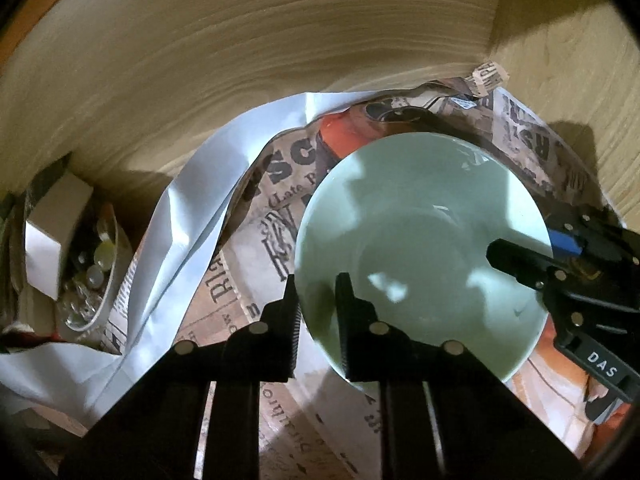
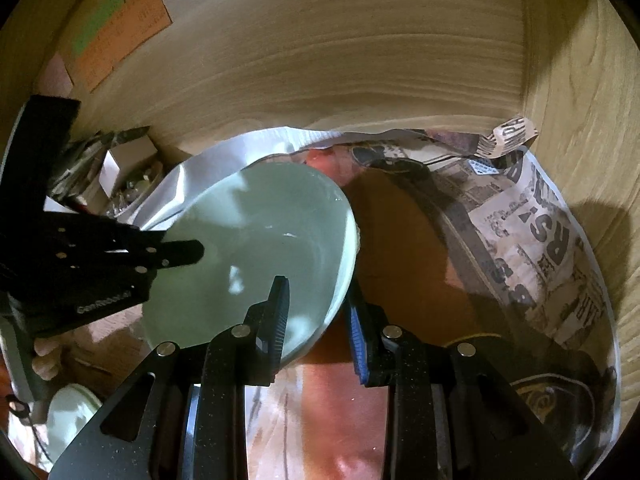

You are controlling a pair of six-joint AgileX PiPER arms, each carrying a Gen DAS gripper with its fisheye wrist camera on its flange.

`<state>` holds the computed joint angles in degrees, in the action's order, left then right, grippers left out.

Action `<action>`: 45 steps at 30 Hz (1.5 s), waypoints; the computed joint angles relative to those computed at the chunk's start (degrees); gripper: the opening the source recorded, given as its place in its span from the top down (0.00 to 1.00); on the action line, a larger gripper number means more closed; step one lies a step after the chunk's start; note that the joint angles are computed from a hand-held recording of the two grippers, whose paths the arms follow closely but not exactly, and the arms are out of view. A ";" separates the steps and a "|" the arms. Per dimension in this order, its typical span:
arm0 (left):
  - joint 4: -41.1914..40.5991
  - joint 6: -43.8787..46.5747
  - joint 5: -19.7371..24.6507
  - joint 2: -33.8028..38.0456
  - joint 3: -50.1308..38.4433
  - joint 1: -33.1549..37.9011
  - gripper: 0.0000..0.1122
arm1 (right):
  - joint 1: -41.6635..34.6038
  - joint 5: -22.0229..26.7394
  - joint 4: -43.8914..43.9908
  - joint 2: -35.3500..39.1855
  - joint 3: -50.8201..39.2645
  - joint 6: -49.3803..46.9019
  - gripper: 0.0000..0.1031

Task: Organize plates and bowls
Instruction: 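Close the left tool on the mint-green bowl rim and lift it with both tools, then carry the mint-green bowl with both tools over the bowl stack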

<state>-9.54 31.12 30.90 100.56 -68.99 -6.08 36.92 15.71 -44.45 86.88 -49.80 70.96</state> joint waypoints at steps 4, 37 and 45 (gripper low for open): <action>-1.06 0.74 2.15 -0.60 -0.39 1.00 0.86 | 1.42 1.68 -2.86 -0.44 -0.15 3.44 0.75; -31.07 38.20 15.88 -25.91 15.95 28.29 0.86 | 29.59 25.86 -23.57 -6.33 -3.33 26.92 0.75; -36.34 46.09 23.03 -28.93 17.83 38.83 0.86 | 33.87 26.78 -25.25 -4.08 -4.84 30.40 0.75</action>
<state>-45.88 77.22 53.93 71.63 -51.17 32.75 70.79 42.48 -69.70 82.80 -54.64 101.36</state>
